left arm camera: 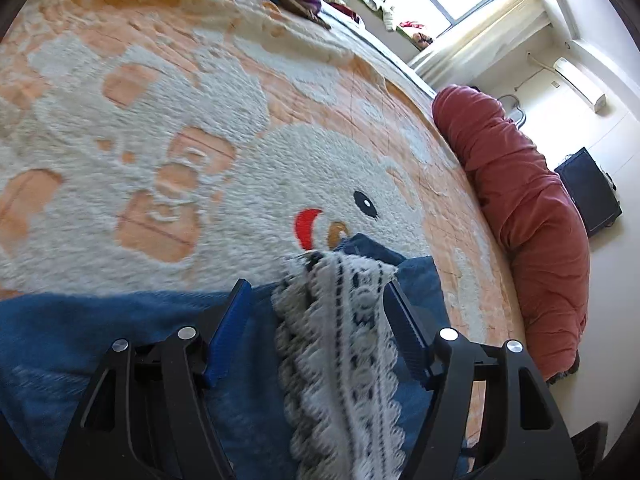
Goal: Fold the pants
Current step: 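Lift the lace hem and fold it over the pants toward the waistband with both tools, then lay the folded lace hem flat on the pants and open both tools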
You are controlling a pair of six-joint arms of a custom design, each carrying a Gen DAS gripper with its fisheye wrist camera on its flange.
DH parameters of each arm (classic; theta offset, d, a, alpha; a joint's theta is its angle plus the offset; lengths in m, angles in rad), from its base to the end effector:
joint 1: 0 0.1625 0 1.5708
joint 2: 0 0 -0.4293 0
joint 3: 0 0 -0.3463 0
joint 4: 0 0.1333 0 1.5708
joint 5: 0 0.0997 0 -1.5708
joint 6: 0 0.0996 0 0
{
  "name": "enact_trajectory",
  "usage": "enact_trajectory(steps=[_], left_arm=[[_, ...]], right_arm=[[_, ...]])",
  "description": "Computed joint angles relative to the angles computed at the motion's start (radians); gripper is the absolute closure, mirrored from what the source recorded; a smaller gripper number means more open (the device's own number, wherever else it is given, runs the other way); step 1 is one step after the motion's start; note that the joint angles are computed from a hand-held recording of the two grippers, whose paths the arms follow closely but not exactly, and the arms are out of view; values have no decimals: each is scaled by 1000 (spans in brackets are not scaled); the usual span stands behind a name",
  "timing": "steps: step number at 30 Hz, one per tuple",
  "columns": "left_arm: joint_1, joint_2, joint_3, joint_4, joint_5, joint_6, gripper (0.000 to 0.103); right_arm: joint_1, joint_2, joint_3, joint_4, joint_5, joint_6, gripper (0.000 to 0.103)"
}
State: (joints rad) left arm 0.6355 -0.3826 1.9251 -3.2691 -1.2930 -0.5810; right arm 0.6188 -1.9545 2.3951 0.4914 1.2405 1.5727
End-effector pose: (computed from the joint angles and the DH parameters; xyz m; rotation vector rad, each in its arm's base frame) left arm -0.3243 -0.4388 -0.1025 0.4984 2.9706 -0.4602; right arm -0.0087 -0.2095 0.2778 0.9093 -2.3902 0.6631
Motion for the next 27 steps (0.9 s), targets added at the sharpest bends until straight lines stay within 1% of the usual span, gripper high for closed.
enact_trajectory(steps=[1, 2, 3, 4, 5, 7, 10, 11, 13, 14, 15, 17, 20, 22, 25, 27], left_arm=[[-5, 7, -13, 16, 11, 5, 62], [-9, 13, -23, 30, 15, 8, 78], [-13, 13, -22, 35, 24, 6, 81], [-17, 11, -15, 26, 28, 6, 87], [-20, 2, 5, -7, 28, 10, 87], [-19, -16, 45, -70, 26, 9, 87], [-26, -32, 70, -60, 81, 7, 86], [-25, -29, 69, -47, 93, 7, 80], [-17, -22, 71, -44, 89, 3, 70], [-12, -20, 75, -61, 78, 0, 66], [-12, -22, 81, -75, 71, 1, 64], [-31, -43, 107, -86, 96, 5, 56], [-63, -91, 160, -108, 139, -7, 48], [-83, -123, 192, -109, 153, -32, 47], [-130, -174, 248, -75, 202, -65, 47], [-163, -204, 294, -51, 211, -100, 47]], right_arm=[[17, 14, -4, -8, 14, 15, 46], [29, 26, -6, -17, 28, 25, 46], [47, 38, -7, -28, 47, 34, 46], [46, 40, -3, -29, 49, 27, 46], [57, 52, -6, -33, 57, 32, 46], [66, 64, 0, -41, 66, 29, 46], [129, 103, -7, -83, 122, 79, 46], [142, 110, -8, -91, 134, 91, 46], [156, 116, -13, -89, 144, 107, 46], [155, 113, -16, -79, 142, 109, 46], [153, 111, -19, -70, 139, 109, 46], [155, 104, -30, -55, 131, 114, 46], [125, 73, -36, -24, 86, 97, 42], [119, 62, -48, -9, 67, 115, 41], [95, 43, -56, 5, 35, 120, 39], [78, 33, -60, 9, 19, 120, 38]])
